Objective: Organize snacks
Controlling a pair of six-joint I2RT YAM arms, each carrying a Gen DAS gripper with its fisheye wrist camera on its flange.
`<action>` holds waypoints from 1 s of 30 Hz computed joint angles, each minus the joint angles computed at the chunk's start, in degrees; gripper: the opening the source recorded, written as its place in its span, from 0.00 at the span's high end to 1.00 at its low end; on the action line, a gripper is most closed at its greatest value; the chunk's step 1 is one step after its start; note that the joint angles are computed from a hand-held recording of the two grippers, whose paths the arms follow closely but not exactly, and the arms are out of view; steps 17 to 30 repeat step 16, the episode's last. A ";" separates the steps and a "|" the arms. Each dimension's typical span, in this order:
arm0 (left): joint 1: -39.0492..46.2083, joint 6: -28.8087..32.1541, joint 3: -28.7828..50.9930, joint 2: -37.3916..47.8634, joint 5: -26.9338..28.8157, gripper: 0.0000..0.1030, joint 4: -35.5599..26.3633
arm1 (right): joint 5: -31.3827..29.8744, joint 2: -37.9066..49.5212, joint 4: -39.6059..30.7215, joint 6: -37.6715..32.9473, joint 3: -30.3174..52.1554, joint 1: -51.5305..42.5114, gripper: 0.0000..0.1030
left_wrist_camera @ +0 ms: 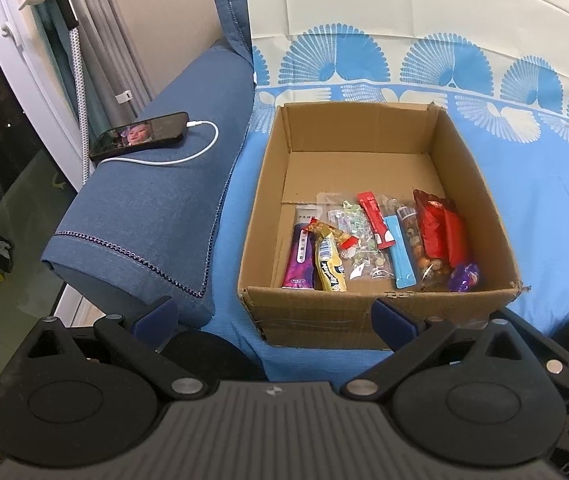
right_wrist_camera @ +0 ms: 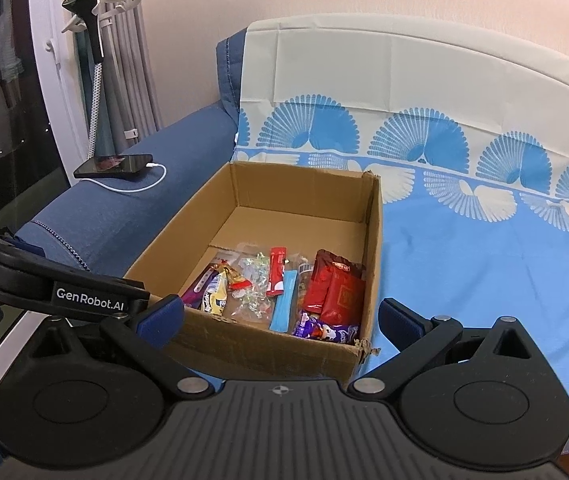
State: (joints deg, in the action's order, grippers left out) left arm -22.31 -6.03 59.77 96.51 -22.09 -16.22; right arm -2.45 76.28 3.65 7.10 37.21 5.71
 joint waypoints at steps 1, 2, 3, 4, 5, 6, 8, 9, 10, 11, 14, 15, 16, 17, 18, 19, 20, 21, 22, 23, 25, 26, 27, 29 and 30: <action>0.01 -0.05 0.03 -0.03 -0.06 0.00 -0.10 | 0.11 -0.11 0.09 0.00 -0.11 0.14 0.00; 0.02 -0.11 0.02 -0.09 -0.11 0.00 -0.19 | 0.12 -0.32 0.10 -0.03 -0.27 0.18 0.00; 0.01 -0.17 0.05 -0.07 -0.18 0.00 -0.27 | 0.14 -0.50 0.07 -0.04 -0.37 0.18 0.00; 0.05 -0.19 0.01 -0.20 -0.19 0.00 -0.37 | 0.11 -0.65 0.08 -0.03 -0.46 0.12 0.00; 0.06 -0.21 -0.02 -0.26 -0.20 0.00 -0.40 | 0.13 -0.76 0.12 0.00 -0.58 0.11 0.00; 0.06 -0.21 -0.03 -0.30 -0.21 0.00 -0.40 | 0.19 -0.83 0.12 0.04 -0.62 0.13 0.00; 0.08 -0.12 -0.05 -0.33 -0.20 0.00 -0.38 | 0.31 -1.12 0.05 0.09 -0.75 0.22 0.00; 0.02 -0.07 -0.11 -0.38 -0.28 0.00 -0.39 | 0.34 -1.21 0.06 0.08 -0.80 0.26 0.00; -0.02 0.02 -0.12 -0.36 -0.40 0.00 -0.38 | 0.29 -1.28 0.01 0.02 -0.80 0.21 0.00; -0.09 0.05 -0.15 -0.44 -0.58 0.00 -0.43 | 0.28 -1.34 -0.02 0.01 -0.83 0.20 0.00; -0.29 0.22 -1.01 -1.02 -1.31 0.00 0.62 | 0.23 -1.39 -0.05 0.00 -0.86 0.18 0.00; -0.31 0.23 -1.07 -1.10 -1.31 0.00 0.70 | 0.27 -1.40 -0.06 0.03 -0.86 0.20 0.00; -0.25 0.25 -0.98 -1.08 -1.12 0.00 0.61 | 0.25 -1.43 0.01 0.04 -0.90 0.19 0.00; -0.25 0.25 -0.98 -1.08 -1.12 0.00 0.61 | 0.25 -1.43 0.01 0.04 -0.90 0.19 0.00; -0.25 0.25 -0.98 -1.08 -1.12 0.00 0.61 | 0.25 -1.43 0.01 0.04 -0.90 0.19 0.00; -0.25 0.25 -0.98 -1.08 -1.12 0.00 0.61 | 0.25 -1.43 0.01 0.04 -0.90 0.19 0.00; -0.25 0.25 -0.98 -1.08 -1.12 0.00 0.61 | 0.25 -1.43 0.01 0.04 -0.90 0.19 0.00; -0.25 0.25 -0.98 -1.08 -1.12 0.00 0.61 | 0.25 -1.43 0.01 0.04 -0.90 0.19 0.00; -0.25 0.25 -0.98 -1.08 -1.12 0.00 0.61 | 0.25 -1.43 0.01 0.04 -0.90 0.19 0.00; -0.25 0.25 -0.98 -1.08 -1.12 0.00 0.61 | 0.25 -1.43 0.01 0.04 -0.90 0.19 0.00; -0.25 0.25 -0.98 -1.08 -1.12 0.00 0.61 | 0.25 -1.43 0.01 0.04 -0.90 0.19 0.00; -0.25 0.25 -0.98 -1.08 -1.12 0.00 0.61 | 0.25 -1.43 0.01 0.04 -0.90 0.19 0.00; -0.25 0.25 -0.98 -1.08 -1.12 0.00 0.61 | 0.25 -1.43 0.01 0.04 -0.90 0.19 0.00; -0.25 0.25 -0.98 -1.08 -1.12 0.00 0.61 | 0.25 -1.43 0.01 0.04 -0.90 0.19 0.00; -0.25 0.25 -0.98 -1.08 -1.12 0.00 0.61 | 0.25 -1.43 0.01 0.04 -0.90 0.19 0.00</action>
